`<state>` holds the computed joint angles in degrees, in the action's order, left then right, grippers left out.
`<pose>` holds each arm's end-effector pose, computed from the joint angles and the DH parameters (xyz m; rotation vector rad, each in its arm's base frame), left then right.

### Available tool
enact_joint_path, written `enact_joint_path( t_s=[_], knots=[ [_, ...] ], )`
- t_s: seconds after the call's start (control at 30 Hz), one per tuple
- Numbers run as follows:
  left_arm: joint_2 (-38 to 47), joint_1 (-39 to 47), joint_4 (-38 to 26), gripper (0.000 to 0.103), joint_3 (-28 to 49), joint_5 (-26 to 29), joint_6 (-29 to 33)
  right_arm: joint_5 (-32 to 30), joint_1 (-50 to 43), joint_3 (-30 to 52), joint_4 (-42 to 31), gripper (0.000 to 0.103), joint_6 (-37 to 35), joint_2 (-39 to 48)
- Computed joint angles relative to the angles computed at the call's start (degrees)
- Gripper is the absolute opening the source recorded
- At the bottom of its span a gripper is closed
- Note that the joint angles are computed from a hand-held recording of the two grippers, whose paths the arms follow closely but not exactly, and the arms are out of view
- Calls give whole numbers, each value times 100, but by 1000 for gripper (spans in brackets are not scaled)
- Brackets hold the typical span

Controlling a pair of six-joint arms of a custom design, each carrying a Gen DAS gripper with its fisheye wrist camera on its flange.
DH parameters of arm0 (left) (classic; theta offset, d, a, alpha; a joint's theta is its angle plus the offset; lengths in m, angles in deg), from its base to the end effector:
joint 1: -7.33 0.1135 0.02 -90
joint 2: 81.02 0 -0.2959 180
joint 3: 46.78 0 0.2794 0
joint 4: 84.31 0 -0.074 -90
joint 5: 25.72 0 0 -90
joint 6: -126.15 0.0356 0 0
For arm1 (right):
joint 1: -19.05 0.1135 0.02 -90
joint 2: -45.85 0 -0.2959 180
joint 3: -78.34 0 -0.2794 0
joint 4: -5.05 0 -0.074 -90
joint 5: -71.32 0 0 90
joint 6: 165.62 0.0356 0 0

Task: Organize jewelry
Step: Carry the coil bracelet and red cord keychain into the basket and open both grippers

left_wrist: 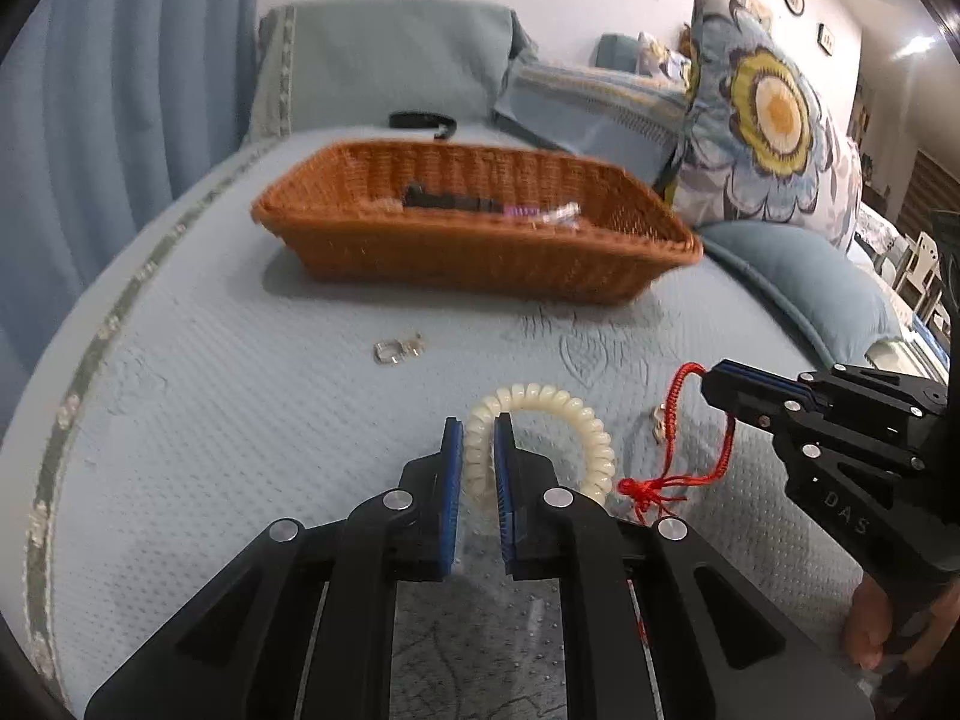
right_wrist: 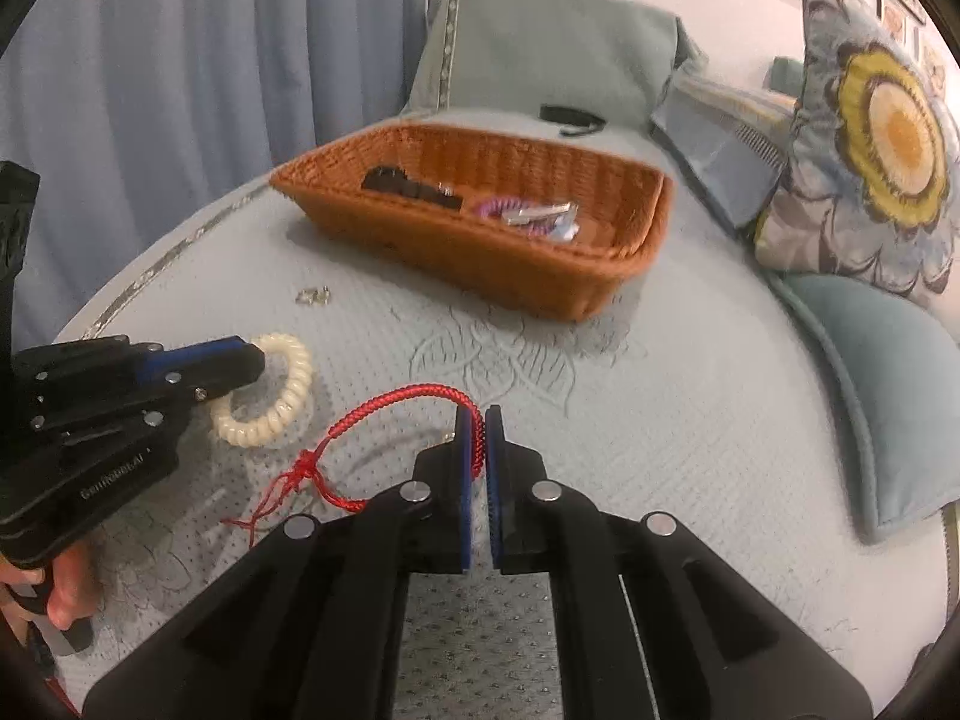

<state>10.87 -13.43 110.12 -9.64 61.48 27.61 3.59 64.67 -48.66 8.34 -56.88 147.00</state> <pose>0.2573 -0.0957 0.1102 0.2173 2.2722 -0.2132 0.2470 0.2332 0.1203 -0.3481 2.2585 0.1248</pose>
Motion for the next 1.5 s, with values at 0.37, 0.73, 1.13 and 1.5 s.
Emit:
enact_joint_path(
  t_s=[0.37,0.73,1.13,1.5],
  knots=[
    [-447,375,167,9,-209,294,-84,134,-240,-537,714,3,106,-508],
    [-916,461,324,9,-398,481,-225,405,-156,-810,1075,3,20,-865],
    [-1516,765,-134,9,-250,603,-153,512,-177,-673,976,3,4,-1103],
    [-35,1136,-945,9,1935,601,510,58,-949,1613,-560,3,-424,-79]
  ],
)
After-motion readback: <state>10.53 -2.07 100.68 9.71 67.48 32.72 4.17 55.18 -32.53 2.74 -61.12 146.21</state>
